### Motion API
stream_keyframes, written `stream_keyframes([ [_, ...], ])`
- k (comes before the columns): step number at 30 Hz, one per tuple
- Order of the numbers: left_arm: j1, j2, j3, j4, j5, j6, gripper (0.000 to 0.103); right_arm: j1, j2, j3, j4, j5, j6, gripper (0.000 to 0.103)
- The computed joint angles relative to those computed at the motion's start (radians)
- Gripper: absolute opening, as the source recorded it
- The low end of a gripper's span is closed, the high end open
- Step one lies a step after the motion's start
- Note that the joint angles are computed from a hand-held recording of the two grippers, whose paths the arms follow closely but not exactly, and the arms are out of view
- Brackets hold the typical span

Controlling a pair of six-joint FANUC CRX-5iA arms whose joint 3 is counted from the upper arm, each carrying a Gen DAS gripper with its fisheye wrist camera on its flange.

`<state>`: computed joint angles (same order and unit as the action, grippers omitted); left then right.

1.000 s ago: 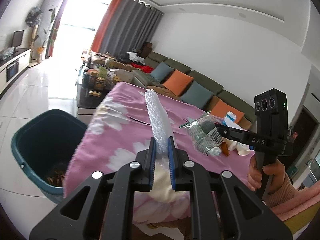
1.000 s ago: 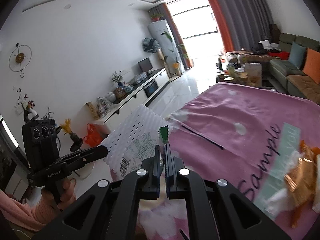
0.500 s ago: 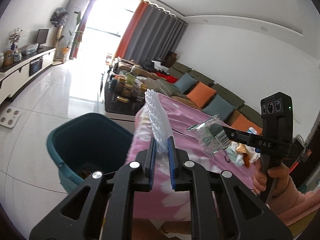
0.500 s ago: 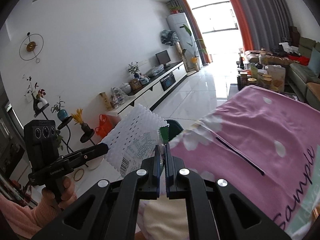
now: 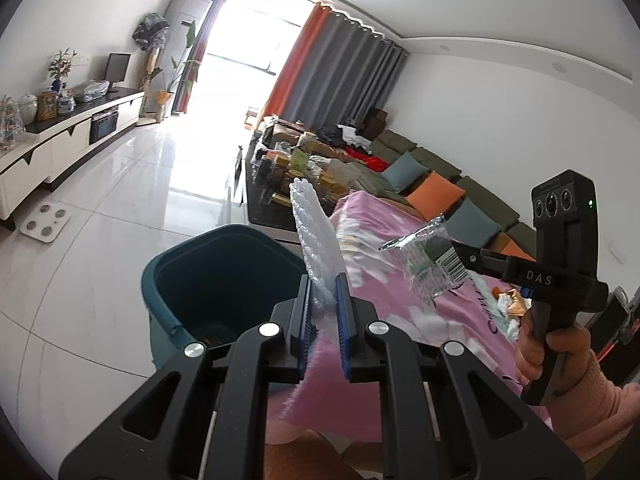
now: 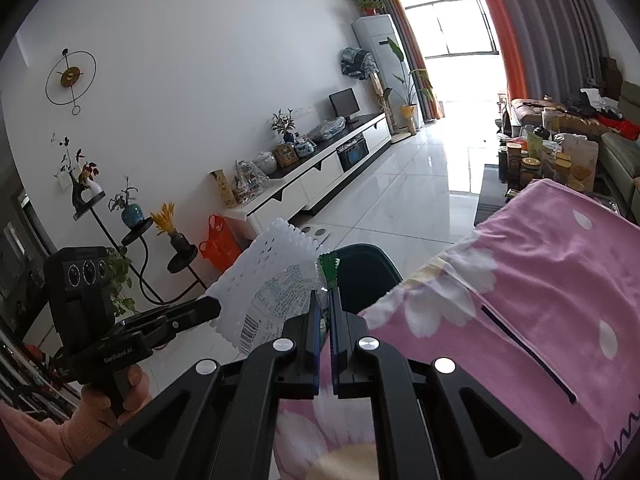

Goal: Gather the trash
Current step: 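Carry the foam net and plastic wrapper over the teal bin with both tools, then open both tools to drop the foam net and wrapper into the bin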

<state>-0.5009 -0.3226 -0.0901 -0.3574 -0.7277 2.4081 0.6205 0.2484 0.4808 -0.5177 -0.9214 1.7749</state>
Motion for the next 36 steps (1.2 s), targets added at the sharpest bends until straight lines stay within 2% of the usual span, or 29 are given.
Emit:
stream_keyframes([
  [6, 0.012, -0.008, -0.001, -0.013, -0.032, 0.022, 0.012, 0.016, 0.048, 0.048, 0.020, -0.021, -0.018, 0.003],
  [16, 0.057, 0.026, 0.006, 0.015, -0.034, 0.008, 0.012, 0.037, 0.117, 0.120, 0.047, -0.047, -0.067, 0.003],
  [17, 0.037, 0.045, 0.026, -0.010, -0.047, 0.038, 0.012, 0.036, 0.122, 0.124, 0.045, -0.052, -0.067, 0.003],
  [23, 0.032, 0.069, 0.049, -0.013, -0.073, 0.062, 0.012, 0.046, 0.167, 0.171, 0.063, -0.082, -0.106, 0.003],
  [36, 0.064, 0.136, 0.079, 0.035, -0.073, 0.044, 0.013, 0.065, 0.260, 0.275, 0.119, -0.158, -0.203, 0.005],
])
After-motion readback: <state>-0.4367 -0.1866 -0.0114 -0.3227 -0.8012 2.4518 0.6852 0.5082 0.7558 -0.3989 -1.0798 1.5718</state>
